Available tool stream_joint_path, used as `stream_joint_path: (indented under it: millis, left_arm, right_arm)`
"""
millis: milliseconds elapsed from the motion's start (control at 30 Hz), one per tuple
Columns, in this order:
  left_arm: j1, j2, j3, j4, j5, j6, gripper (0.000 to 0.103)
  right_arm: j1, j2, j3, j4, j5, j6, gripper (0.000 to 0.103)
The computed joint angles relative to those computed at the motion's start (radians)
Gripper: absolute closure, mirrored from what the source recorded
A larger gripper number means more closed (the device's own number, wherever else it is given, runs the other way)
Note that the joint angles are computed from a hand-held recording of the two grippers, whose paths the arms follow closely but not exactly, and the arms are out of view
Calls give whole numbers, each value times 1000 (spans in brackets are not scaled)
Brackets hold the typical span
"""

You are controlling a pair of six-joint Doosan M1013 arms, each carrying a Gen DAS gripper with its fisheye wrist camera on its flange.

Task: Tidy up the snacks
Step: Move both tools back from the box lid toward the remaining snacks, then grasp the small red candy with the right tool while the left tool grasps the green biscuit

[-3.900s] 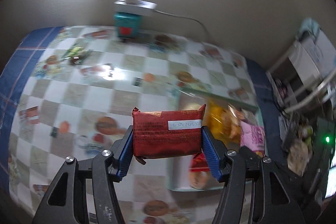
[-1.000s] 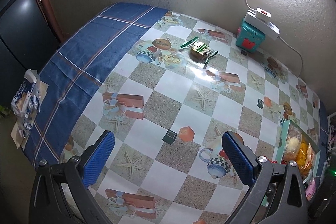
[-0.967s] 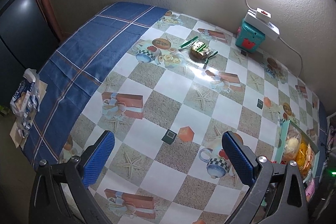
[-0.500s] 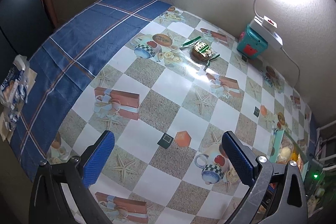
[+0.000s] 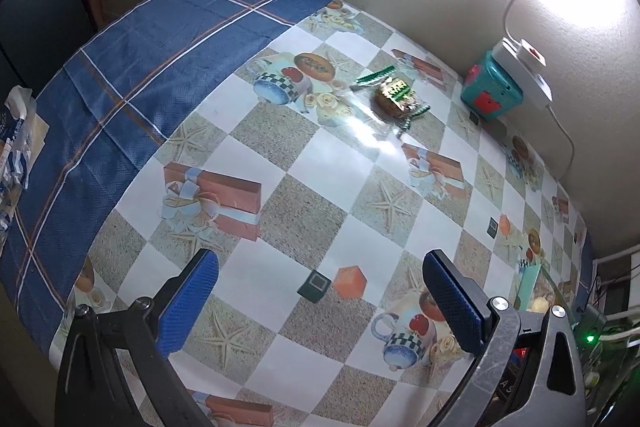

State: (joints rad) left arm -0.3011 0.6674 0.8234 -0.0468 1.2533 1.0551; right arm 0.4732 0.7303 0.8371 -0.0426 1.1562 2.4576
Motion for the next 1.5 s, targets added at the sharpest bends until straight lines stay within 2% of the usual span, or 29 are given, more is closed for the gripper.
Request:
stream_joint_path:
  millis: [67, 233, 400, 633, 767, 833, 900, 1167, 1400, 1500]
  left_arm:
    - [6, 3, 1, -9, -1, -3, 1]
    - [15, 12, -2, -24, 10, -7, 1]
    - [17, 12, -1, -27, 11, -8, 1]
    - [14, 15, -8, -28, 13, 5, 1]
    - [14, 14, -6, -25, 12, 2, 1]
    - [14, 13, -6, -24, 11, 2, 1]
    - [14, 12, -6, -24, 10, 3, 1]
    - [14, 16, -9, -25, 16, 5, 1]
    - [9, 54, -58, -6, 70, 43, 1]
    - [15, 70, -82, -16, 67, 65, 1]
  right_arm:
    - [4, 3, -2, -9, -6, -9, 3]
    - [10, 16, -31, -50, 55, -15, 17]
    - [16, 27, -60, -89, 132, -38, 36]
    - [11, 8, -36, -77, 121, -44, 36]
    - [10, 15, -49, -73, 161, -40, 37]
    - [12, 21, -57, -71, 177, -47, 41]
    - [19, 35, -82, -97, 211, -74, 51]
    - [33, 53, -115, -137, 264, -118, 66]
    - [32, 62, -132, -138, 269, -122, 69]
    - [24, 57, -124, -129, 248, -113, 70]
